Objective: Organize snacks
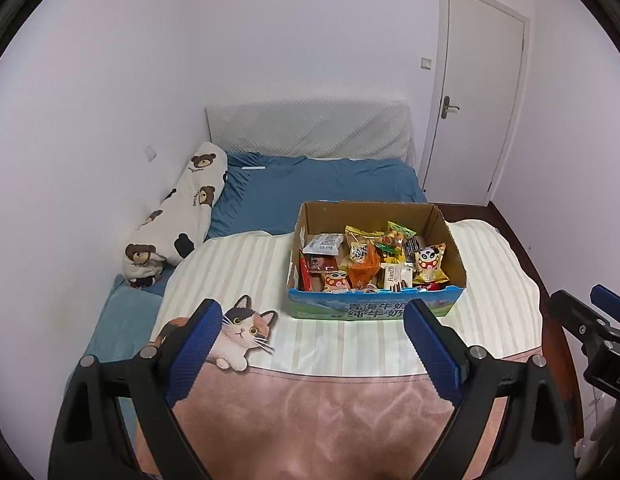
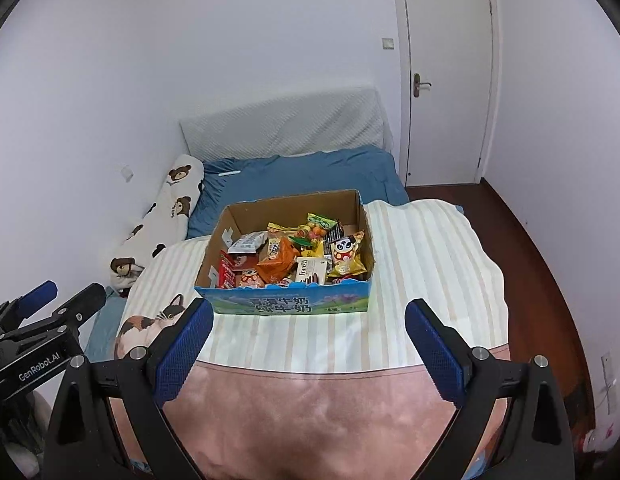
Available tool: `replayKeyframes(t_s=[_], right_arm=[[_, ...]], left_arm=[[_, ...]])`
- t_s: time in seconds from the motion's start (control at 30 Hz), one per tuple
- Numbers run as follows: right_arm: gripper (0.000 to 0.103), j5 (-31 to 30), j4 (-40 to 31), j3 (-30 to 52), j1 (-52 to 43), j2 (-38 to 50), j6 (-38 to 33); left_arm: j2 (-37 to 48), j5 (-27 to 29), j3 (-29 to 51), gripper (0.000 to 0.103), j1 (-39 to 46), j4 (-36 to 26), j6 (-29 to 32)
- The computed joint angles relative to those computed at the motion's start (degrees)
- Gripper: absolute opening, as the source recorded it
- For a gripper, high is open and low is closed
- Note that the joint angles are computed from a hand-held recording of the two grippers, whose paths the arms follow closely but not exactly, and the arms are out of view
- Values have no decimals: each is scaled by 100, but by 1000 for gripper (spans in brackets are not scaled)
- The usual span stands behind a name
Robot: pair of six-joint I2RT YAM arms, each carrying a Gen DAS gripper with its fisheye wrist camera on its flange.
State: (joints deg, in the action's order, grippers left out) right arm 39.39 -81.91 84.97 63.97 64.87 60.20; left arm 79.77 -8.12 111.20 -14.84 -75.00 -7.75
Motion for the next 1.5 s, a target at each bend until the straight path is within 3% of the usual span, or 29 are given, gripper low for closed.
replayKeyframes(t_s=[0.23,0.37,0.43,0.87,1.13,1.5], right_arm=[[99,294,-494,332,480,189,389],[99,290,-325,217,328,177,272],[103,136,-41,14,86,100,42],[103,-611,1614,-860,-1753,191,-1468],[103,-1394,2486,-1109,-2655,743,-2142],[103,-1658,2898,-976,-3154,1439,-2546]], left_arm=[[-113,-12,-35,93,-31,-56,-87],[-86,89,-89,95,34,45,-113],[15,133,-77,103,64,81,-80],[729,-49,-349,103,71,867,-6],[1707,34,129,103,109,817,99],[2607,-9,839,103,58,604,113]])
